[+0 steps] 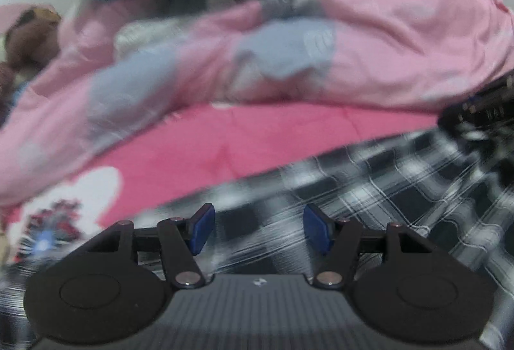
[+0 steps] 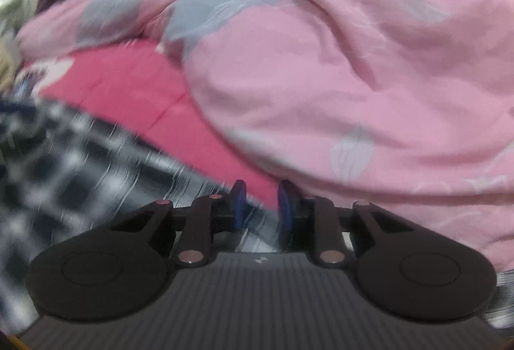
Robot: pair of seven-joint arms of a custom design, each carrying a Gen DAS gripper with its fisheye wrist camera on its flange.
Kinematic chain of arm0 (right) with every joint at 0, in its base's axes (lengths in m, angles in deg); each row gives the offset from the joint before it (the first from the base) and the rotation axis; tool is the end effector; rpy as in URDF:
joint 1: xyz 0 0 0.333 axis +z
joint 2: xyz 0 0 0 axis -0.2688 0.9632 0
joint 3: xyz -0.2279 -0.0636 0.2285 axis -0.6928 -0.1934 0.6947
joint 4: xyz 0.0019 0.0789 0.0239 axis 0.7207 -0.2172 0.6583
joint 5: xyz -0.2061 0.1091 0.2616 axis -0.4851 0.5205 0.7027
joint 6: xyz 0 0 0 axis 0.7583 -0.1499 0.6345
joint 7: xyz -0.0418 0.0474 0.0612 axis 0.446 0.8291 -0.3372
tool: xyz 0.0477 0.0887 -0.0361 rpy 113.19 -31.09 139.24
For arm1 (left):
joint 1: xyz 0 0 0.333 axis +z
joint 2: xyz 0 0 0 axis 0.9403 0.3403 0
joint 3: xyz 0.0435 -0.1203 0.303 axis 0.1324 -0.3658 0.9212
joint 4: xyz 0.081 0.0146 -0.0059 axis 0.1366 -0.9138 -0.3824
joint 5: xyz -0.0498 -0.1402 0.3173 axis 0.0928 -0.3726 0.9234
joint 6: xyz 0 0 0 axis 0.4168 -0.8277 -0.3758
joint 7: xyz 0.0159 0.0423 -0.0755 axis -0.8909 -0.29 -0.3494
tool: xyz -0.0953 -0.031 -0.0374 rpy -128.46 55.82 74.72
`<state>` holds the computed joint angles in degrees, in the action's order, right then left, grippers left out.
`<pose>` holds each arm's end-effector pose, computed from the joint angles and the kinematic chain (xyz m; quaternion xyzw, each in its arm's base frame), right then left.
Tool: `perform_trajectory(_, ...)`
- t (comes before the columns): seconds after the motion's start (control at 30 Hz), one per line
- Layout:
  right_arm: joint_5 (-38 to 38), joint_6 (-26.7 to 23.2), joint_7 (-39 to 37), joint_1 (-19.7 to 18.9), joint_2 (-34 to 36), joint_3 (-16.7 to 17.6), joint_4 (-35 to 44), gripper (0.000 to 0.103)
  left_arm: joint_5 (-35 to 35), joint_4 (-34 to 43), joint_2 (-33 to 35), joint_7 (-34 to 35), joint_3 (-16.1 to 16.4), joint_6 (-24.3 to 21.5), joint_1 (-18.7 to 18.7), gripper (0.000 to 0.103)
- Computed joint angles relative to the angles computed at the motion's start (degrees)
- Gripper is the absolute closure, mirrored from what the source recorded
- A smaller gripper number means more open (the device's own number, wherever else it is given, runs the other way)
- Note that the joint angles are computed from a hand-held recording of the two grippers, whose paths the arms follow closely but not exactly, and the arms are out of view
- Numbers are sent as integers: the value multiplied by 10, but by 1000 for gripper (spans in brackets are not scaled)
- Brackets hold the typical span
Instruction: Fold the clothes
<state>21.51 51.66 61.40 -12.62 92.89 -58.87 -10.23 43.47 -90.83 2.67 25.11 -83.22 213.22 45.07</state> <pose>0.7763 0.0946 0.4914 -0.8102 0.4250 -0.1796 0.3616 0.6064 -0.3234 0.4744 -0.6450 0.6266 -0.2277 0.3736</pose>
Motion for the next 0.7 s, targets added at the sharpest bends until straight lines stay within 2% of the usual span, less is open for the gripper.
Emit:
perform_trajectory(0.07,6,10,16,2,10,0,5,80,5,11,14,-16,5,-1,-4,36)
perform_trajectory(0.13,17,39,0,-2,-2,9,-24,80,13,10,15,-33,10,-2,-7,33)
perform_trajectory(0.2,32,37,15,-9,-4,14,-24,79,9,0,9,-50,10,10,-1,28)
perform_trajectory(0.3,98,74,21,-44,-47,39,-90,77,-6,-15,1,-71,7,33,13,23)
perform_trajectory(0.37,162,140,-27,-78,-94,62,-166,62,-9,-16,0,-73,7,36,15,23)
perform_trajectory(0.4,198,167,-52,-96,-116,72,-197,58,-8,-14,1,-72,7,32,13,22)
perform_trajectory(0.47,255,186,-74,-130,-151,71,-238,53,-8,-10,3,-68,7,25,11,22)
perform_trajectory(0.6,261,181,41,-149,-209,-20,-299,51,-11,-9,2,-67,7,22,11,21)
perform_trajectory(0.67,248,163,115,-161,-241,-59,-341,51,4,-18,-9,-88,11,23,7,25)
perform_trajectory(0.7,253,147,136,-171,-257,-67,-362,51,12,-23,-15,-98,12,22,6,26)
